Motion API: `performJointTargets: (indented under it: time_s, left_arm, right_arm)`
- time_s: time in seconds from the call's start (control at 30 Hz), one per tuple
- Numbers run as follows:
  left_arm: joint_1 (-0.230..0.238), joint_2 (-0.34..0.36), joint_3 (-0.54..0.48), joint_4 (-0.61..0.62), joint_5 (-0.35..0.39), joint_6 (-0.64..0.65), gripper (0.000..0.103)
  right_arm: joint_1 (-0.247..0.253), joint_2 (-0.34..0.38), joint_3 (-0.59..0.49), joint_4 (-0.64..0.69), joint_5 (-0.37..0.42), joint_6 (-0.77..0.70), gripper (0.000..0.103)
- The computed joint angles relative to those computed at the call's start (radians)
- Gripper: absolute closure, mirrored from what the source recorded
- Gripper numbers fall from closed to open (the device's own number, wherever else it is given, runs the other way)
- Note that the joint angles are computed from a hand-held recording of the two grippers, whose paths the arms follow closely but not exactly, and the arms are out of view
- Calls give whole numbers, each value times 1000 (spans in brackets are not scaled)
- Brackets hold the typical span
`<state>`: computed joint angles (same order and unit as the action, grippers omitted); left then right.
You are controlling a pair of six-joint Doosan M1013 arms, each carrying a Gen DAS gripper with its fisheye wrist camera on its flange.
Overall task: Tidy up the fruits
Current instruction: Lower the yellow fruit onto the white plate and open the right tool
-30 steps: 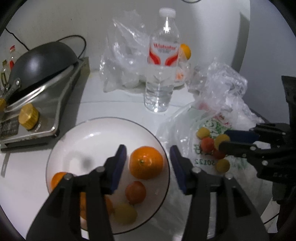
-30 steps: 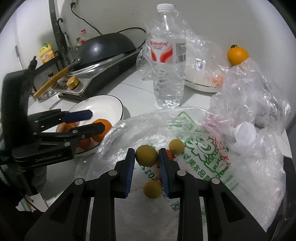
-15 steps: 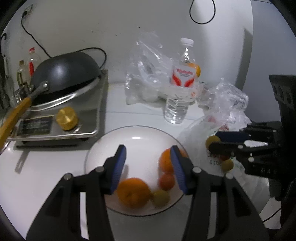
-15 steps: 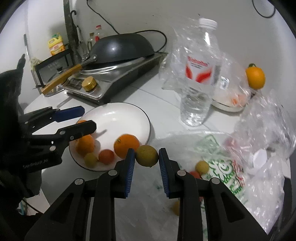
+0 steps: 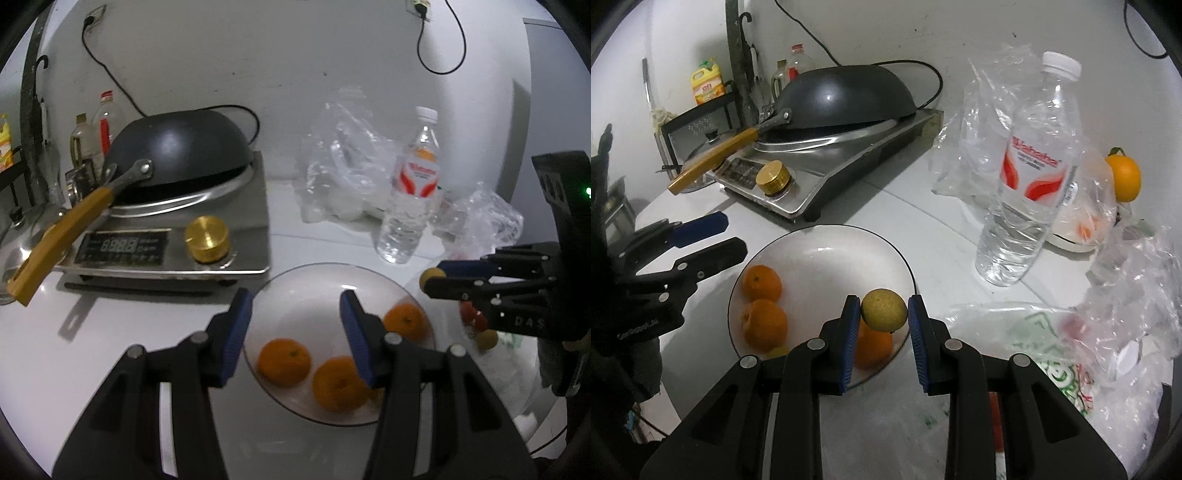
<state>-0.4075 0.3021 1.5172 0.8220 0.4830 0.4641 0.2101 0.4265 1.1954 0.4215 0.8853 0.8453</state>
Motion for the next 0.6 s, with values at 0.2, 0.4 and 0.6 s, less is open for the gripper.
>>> performJointTargets:
  time_s: [0.2, 0.4, 0.6]
  left_arm:
    - [11, 0, 11, 5, -3, -14, 52]
    - [16, 1, 19, 26, -5, -44, 52]
    - [21, -1, 29, 43, -17, -87, 52]
  right_arm:
    - [16, 28, -28, -31, 5, 35, 74]
    - [28, 55, -53, -67, 24, 79, 74]
    - [37, 75, -73, -96, 42, 114, 74]
